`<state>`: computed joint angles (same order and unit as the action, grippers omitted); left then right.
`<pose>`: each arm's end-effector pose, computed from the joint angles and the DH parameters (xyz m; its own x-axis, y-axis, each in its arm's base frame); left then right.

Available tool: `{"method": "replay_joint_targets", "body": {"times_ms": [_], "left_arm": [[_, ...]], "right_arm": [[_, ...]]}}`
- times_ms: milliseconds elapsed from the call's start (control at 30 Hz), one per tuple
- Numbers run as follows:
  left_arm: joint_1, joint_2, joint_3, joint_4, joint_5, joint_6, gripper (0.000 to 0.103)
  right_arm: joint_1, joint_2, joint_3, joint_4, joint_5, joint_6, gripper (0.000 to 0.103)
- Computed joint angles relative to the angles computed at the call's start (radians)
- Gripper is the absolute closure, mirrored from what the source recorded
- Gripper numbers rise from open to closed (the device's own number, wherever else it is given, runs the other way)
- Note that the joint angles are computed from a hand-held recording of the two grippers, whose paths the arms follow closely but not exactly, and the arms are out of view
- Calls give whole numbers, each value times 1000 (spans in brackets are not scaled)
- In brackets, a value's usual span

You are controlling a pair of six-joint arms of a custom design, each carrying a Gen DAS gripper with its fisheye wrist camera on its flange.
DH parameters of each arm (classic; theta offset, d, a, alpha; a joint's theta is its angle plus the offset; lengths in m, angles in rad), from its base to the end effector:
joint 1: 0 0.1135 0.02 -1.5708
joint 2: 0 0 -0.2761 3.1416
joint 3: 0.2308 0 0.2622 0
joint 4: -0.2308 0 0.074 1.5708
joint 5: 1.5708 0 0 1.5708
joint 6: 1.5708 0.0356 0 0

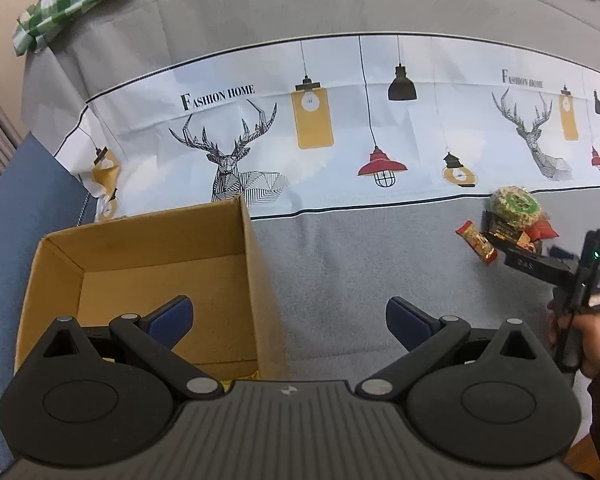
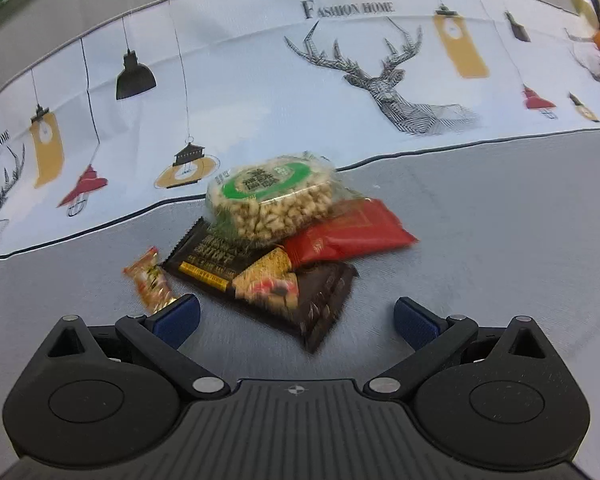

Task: Organize snacks
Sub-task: 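Grasp the round green-label puff cake with the left tool while the right tool grasps the black biscuit packet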

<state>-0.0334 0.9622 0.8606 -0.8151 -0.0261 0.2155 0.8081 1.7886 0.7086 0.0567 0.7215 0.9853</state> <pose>0.1888 -0.0054 0.2868 -0.7711 0.2397 -0.5899 0.1867 0.9708 0.1503 0.2279 0.2045 0.1002 -0.5804 0.2984 -0.7577 0.3229 0.9385 0.1222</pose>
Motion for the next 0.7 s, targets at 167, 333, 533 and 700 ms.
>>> {"method": "replay_joint_targets", "body": {"times_ms": [167, 333, 533, 700], "left_arm": [[-45, 35, 0, 28, -36, -12, 0], [-109, 54, 7, 54, -73, -36, 0], [-281, 140, 13, 154, -150, -85, 0], [-464, 319, 44, 357, -135, -79, 0]], "right_arm": [[-35, 106, 94, 97, 1, -169, 0], [24, 125, 158, -25, 92, -86, 41], [154, 28, 128, -285, 164, 402, 54], [266, 27, 240, -963, 136, 1094, 54]]}}
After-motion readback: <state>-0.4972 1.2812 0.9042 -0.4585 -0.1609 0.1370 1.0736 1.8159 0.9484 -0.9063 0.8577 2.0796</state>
